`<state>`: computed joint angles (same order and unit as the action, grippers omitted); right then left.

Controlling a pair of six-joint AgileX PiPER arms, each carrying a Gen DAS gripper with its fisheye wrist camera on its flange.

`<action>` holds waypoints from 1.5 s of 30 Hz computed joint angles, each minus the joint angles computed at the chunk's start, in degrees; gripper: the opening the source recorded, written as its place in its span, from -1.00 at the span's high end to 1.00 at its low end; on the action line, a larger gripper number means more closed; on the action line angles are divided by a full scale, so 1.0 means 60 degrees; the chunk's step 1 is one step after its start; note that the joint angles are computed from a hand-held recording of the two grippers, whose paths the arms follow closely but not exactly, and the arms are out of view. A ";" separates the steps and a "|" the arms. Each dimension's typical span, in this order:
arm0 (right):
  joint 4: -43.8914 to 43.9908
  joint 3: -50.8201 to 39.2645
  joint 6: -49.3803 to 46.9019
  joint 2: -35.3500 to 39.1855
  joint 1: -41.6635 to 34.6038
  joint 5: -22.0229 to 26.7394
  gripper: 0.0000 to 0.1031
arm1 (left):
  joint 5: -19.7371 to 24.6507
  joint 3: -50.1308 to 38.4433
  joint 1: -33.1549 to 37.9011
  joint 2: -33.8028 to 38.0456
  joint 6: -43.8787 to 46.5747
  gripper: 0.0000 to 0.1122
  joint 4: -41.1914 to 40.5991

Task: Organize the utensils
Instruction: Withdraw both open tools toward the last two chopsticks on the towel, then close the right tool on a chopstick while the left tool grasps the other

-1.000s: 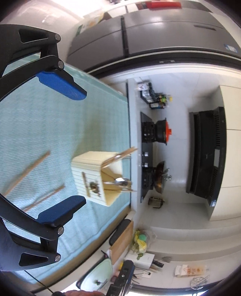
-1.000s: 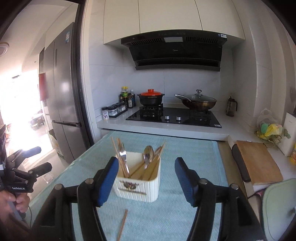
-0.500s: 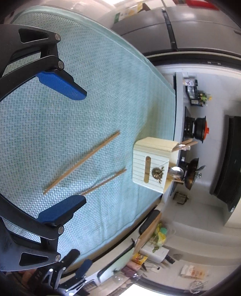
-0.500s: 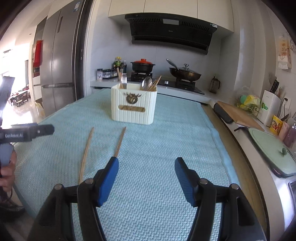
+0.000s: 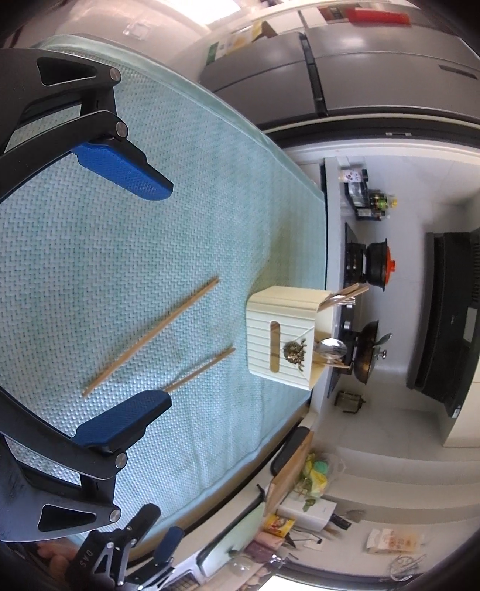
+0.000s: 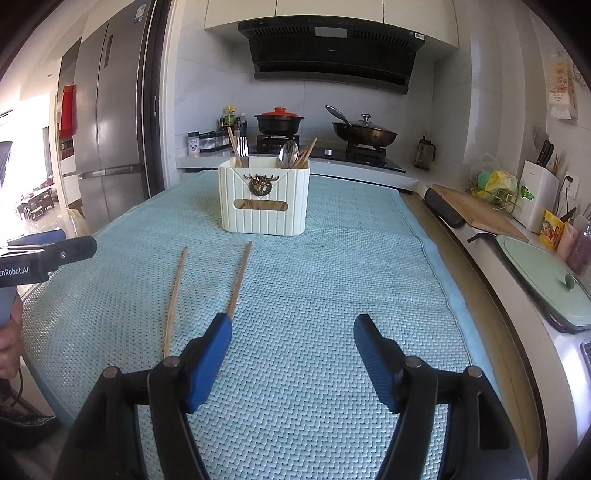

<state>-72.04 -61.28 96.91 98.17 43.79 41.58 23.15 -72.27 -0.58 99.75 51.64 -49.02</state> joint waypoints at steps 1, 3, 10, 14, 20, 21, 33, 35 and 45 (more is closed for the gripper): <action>0.0001 0.0009 0.0022 -0.0002 0.0009 0.0040 -0.36 | 0.0001 0.0027 -0.0002 -0.0018 0.0028 -0.82 -0.0067; -0.0005 0.0039 0.0089 -0.0031 0.0038 0.0118 -0.36 | -0.0032 0.0058 -0.0044 -0.0040 -0.0059 -0.82 0.0049; -0.0145 0.0072 0.0424 0.0157 0.0040 0.0021 -0.36 | -0.0657 0.0434 -0.0367 -0.0206 -0.0309 -0.83 0.0680; -0.0040 0.0005 0.0337 0.0276 -0.0020 -0.0187 -0.36 | -0.0694 0.0389 -0.0405 -0.0098 -0.0931 -0.83 0.1369; -0.0234 0.0068 0.0632 0.0266 -0.0001 -0.0157 -0.36 | -0.0551 0.0136 -0.0318 0.0136 -0.2427 -0.83 0.2615; -0.0194 0.0084 0.0614 0.0264 -0.0007 -0.0123 -0.36 | -0.0498 0.0078 -0.0281 0.0212 -0.2663 -0.83 0.2765; 0.1093 -0.0367 -0.0809 0.0619 -0.0952 -0.1164 -0.36 | 0.0835 -0.1994 -0.0185 0.1971 -0.5153 -0.82 0.4194; 0.1804 -0.0854 -0.1841 0.0873 -0.1289 -0.1744 -0.36 | 0.0876 -0.2208 -0.0237 0.2063 -0.5493 -0.82 0.4519; 0.7973 -0.5596 -0.9370 0.3804 -0.2781 -0.1943 -0.29 | 0.2889 -0.6153 -0.0545 0.4386 -0.6977 -0.82 0.5867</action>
<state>-24.21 -94.86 40.69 120.99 27.10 29.92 40.49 -109.19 -3.85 126.06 9.77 -13.82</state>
